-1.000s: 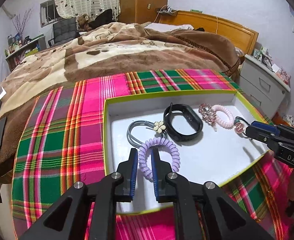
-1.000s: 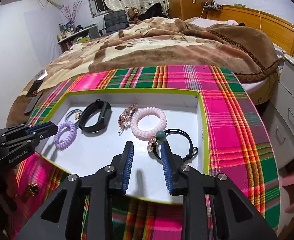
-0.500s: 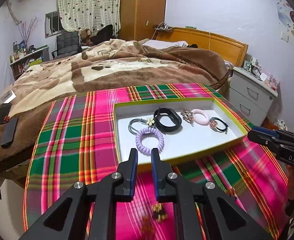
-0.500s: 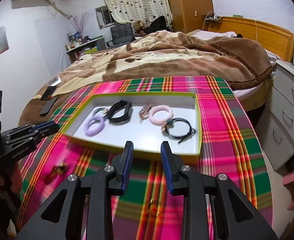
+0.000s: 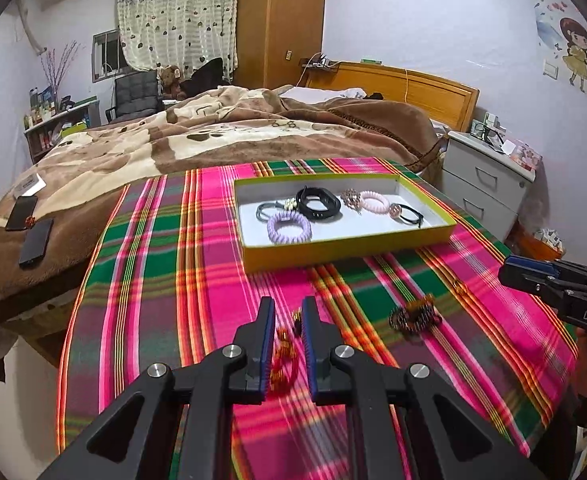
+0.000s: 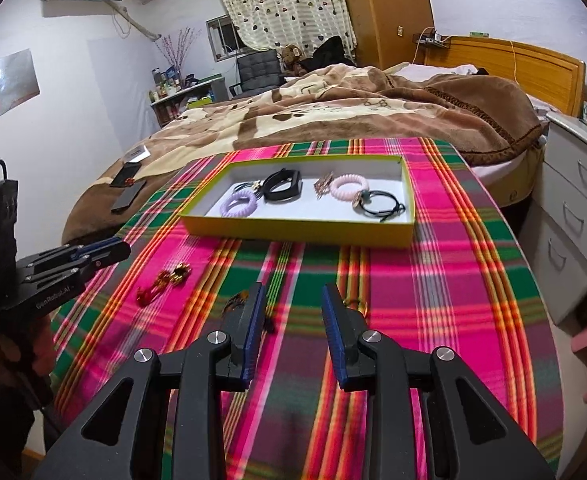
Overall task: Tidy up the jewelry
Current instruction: 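Move both open tools back toward the remaining jewelry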
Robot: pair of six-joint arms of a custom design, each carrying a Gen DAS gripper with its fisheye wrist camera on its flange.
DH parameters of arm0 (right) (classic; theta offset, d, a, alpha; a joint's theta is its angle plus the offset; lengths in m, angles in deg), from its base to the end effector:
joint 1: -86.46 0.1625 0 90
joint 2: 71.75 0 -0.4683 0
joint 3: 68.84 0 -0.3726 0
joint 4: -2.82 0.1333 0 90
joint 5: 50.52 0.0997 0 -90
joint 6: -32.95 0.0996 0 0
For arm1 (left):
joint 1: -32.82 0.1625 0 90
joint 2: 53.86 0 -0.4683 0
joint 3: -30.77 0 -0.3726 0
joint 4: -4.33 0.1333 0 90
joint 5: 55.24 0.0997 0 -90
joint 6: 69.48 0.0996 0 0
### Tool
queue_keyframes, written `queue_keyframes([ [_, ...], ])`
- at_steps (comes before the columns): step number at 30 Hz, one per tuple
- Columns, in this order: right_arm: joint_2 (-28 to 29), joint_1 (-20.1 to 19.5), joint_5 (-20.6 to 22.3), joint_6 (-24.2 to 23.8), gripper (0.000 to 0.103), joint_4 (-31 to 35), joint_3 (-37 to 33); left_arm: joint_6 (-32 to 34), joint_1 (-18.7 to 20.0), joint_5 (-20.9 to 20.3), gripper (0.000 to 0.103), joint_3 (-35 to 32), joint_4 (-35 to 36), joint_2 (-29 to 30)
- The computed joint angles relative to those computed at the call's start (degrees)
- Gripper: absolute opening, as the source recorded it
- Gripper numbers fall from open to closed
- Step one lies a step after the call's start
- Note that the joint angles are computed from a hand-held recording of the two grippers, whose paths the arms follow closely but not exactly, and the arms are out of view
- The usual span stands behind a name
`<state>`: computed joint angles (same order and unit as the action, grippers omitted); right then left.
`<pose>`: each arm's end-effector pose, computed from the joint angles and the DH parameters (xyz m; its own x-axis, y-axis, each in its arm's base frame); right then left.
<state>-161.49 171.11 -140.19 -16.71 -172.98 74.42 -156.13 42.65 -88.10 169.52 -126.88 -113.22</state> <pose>0.0996 -0.3720 0.3002 -0.7048 -0.5832 0.4039 -0.7081 0.6136 -0.3494 -0.3100 -0.2739 0.0951 -0.7487 -0.0976 -0.6557 0.4635 0.6300 -0.6231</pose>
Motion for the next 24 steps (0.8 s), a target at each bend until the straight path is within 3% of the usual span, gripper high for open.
queue_keyframes([
  [12,-5.0,-2.7,1.6,-1.4,0.031,1.8,3.7,-5.8,-5.8,-3.7,0.013,2.0,1.6,0.2],
  [24,-4.9,-2.5,0.9,-1.6,0.031,1.8,4.8,-6.6,-6.2,-5.1,0.017,3.1,1.4,0.2],
])
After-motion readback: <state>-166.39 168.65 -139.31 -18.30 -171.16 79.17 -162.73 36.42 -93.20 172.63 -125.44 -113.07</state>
